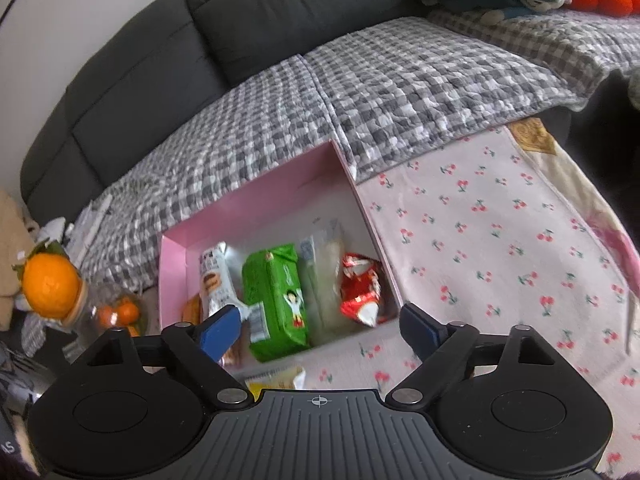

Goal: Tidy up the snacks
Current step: 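Lower both snacks into the box and open both grippers, then withdraw both tools from the box toward the remaining snacks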

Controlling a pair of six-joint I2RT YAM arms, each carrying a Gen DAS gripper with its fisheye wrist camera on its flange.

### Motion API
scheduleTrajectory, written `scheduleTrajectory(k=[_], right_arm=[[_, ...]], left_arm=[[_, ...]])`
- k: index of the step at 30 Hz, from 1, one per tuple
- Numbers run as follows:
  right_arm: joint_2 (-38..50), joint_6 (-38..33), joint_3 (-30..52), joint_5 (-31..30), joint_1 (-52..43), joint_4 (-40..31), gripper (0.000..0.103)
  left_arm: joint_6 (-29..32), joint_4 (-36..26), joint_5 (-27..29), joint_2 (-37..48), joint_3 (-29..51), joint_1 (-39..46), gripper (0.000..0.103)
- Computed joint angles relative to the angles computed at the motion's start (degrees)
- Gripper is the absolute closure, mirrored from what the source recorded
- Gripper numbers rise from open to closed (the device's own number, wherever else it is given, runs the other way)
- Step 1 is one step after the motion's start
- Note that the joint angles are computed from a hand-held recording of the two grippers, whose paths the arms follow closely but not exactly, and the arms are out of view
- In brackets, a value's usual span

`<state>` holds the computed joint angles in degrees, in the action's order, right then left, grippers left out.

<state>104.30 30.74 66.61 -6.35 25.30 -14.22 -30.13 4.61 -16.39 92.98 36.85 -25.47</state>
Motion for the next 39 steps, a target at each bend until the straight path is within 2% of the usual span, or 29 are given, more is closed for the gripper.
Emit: scheduleTrajectory(k=[6,13,17,21,23,26,33,39], right_arm=[[-3.0,0.2,-0.3,1.5,1.7,-7.7,0.011],[-5.1,0.9,-1.6,1.9,4.2,-12.5,0.011],[-5.6,0.7,-1.8,2.2,6.0,-14.0,0.01],[-6.6,-3.8,-5.8,0.6,7.9,-10.6,0.01],[-5.6,-8.1,-5.7,0.0,9.4,-12.2,0.01],[-6.5,-14.0,-7.7,-1.4,11.6,-11.0,0.01],[-8.8,-25.0,-13.9,-4.7,15.0,-7.2,0.01],[-11.4,-30.4,-21.5,-5.7,16.2,0.0,0.01]], left_arm=[[-1.5,-7.1,-1.4,-5.4,-1.2,-1.3,0.003],[-2.8,-14.1,-0.8,-10.8,-3.4,-2.2,0.001],[-3.4,-15.6,-0.9,-13.6,-5.6,-2.9,0.001],[-1.4,-11.1,-1.2,-15.5,-10.8,-3.8,0.001],[0.4,-11.0,-2.1,-15.3,-11.8,-4.3,0.001],[3.7,-7.6,-3.6,-16.6,-15.0,-4.9,0.001],[8.6,0.5,-2.5,-18.6,-22.6,-3.6,0.001],[11.7,9.9,-2.1,-16.6,-27.7,-4.2,0.001]])
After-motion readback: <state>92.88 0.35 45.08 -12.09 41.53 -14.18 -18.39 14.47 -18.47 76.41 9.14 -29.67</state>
